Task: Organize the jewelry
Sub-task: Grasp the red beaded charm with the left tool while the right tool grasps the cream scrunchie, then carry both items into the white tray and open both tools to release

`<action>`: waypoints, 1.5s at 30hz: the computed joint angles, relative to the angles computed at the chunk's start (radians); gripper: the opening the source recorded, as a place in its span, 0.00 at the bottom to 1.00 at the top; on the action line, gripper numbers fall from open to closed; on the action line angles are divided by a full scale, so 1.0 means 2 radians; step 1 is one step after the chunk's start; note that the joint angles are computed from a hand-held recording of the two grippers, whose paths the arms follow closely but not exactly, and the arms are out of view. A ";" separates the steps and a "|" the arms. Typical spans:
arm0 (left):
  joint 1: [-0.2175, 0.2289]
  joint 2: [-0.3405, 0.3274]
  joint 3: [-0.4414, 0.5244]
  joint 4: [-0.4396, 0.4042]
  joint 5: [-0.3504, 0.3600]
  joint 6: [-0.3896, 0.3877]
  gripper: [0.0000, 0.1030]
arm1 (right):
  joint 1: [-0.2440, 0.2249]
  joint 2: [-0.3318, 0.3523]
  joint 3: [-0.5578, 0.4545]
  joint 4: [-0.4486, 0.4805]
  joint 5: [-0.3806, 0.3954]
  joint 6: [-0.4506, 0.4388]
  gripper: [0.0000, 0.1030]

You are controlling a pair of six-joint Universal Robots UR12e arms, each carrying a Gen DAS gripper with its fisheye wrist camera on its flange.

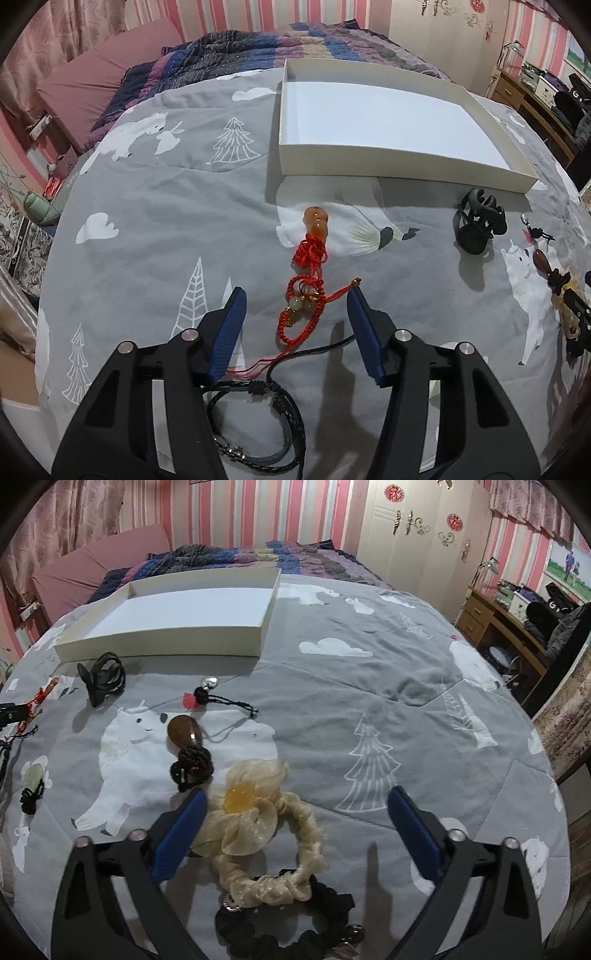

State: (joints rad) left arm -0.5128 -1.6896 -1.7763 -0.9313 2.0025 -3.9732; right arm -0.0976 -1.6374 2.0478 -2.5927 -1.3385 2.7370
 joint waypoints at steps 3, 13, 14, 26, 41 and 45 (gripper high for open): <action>0.004 0.000 -0.001 0.001 -0.009 0.002 0.42 | -0.001 0.002 -0.003 0.015 0.009 -0.004 0.77; 0.007 0.000 -0.005 0.001 -0.020 -0.002 0.21 | -0.008 -0.001 -0.007 0.042 0.050 -0.019 0.43; 0.007 0.001 -0.006 0.002 -0.019 -0.003 0.21 | -0.008 -0.001 -0.007 0.044 0.052 -0.019 0.40; 0.010 0.008 -0.014 0.011 -0.010 -0.004 0.14 | -0.017 0.003 -0.013 0.040 0.067 -0.018 0.22; 0.011 0.022 -0.021 0.049 0.010 -0.015 0.11 | -0.028 0.018 -0.034 0.012 0.092 0.009 0.20; 0.013 0.020 -0.011 0.061 0.019 0.012 0.11 | -0.019 0.030 -0.053 0.003 0.096 0.012 0.20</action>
State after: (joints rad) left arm -0.4865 -1.6503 -1.7974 -0.8084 2.0403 -3.9502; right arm -0.1347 -1.5779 1.9417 -2.5861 -1.1464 2.7607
